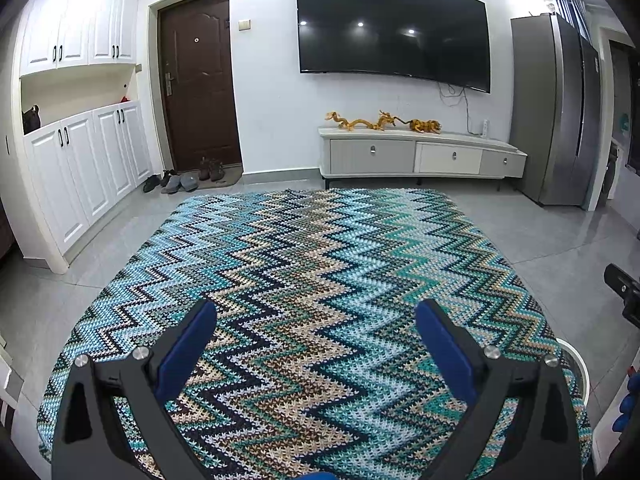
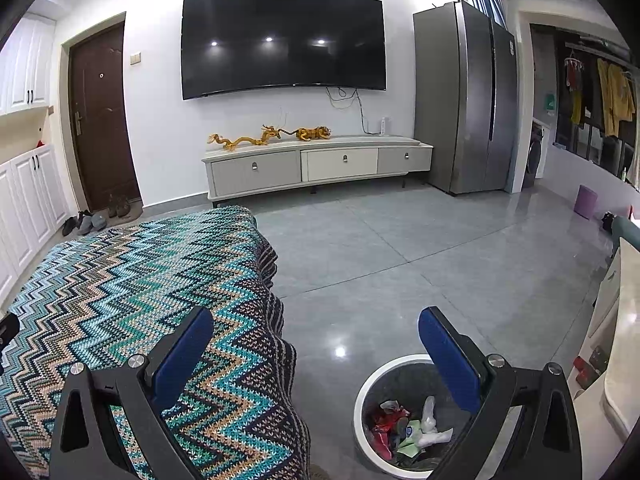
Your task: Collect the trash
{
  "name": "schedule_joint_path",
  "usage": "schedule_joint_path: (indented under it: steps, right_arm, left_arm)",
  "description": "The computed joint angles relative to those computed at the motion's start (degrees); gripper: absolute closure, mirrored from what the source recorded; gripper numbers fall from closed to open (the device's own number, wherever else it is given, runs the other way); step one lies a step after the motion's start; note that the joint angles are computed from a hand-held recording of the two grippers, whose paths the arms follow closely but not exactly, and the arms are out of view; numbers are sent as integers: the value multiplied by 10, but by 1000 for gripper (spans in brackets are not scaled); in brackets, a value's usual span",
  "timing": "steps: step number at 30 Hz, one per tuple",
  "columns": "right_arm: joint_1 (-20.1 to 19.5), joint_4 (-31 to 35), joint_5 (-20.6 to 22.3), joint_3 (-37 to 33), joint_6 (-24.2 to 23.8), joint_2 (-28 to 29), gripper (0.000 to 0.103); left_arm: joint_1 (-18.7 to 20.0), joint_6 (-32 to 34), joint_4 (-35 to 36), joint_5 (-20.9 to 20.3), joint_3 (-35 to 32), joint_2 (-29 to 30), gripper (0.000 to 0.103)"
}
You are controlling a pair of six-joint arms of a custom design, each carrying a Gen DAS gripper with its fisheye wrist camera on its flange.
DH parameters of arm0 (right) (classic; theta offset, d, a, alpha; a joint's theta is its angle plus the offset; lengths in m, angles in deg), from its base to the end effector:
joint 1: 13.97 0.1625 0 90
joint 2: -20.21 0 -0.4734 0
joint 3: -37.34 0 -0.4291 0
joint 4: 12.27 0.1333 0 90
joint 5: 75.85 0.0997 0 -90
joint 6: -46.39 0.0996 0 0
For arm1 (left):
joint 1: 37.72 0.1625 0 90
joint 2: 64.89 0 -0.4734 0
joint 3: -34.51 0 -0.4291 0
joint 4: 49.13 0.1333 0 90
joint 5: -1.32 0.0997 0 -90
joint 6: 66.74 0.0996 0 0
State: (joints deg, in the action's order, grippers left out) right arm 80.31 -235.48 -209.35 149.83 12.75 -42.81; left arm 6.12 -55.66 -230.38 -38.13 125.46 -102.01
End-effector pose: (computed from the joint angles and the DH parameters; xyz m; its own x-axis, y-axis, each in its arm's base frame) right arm 0.1076 -0.5699 0.3495 -0.6402 0.4628 0.6132 -0.4358 0.4385 -0.7860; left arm -0.3942 -0.6700 0.1121 -0.6539 0.2365 -0.7186 0.7118 0.5142 -0.4785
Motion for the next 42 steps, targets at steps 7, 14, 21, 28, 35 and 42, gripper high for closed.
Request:
schedule_joint_path:
  steps: [7,14,21,28,35,42]
  right_arm:
    - [11,-8,-22,-12,-20,8,0]
    - [22,-16,-39,-28,-43,22,0]
    - [23,-11,-38,-34,-46,29,0]
    - [17,0,-28,-34,-36,29,0]
    - [11,3,-18,-32,-30,28,0]
    - [2,4,-6,-25,-17,20,0]
  left_arm:
    - [4,-1,10,-12,-2,-4,3]
    - [11,-7,30,-18,-8,-11,3]
    - [14,-16,44,-15,-13,-14,3]
    - [13,-18,56,-9,-16,-10,3]
    - [9,-21,66,0,-20,-7,3]
    - [7,-23,74,5,-25,-3,3]
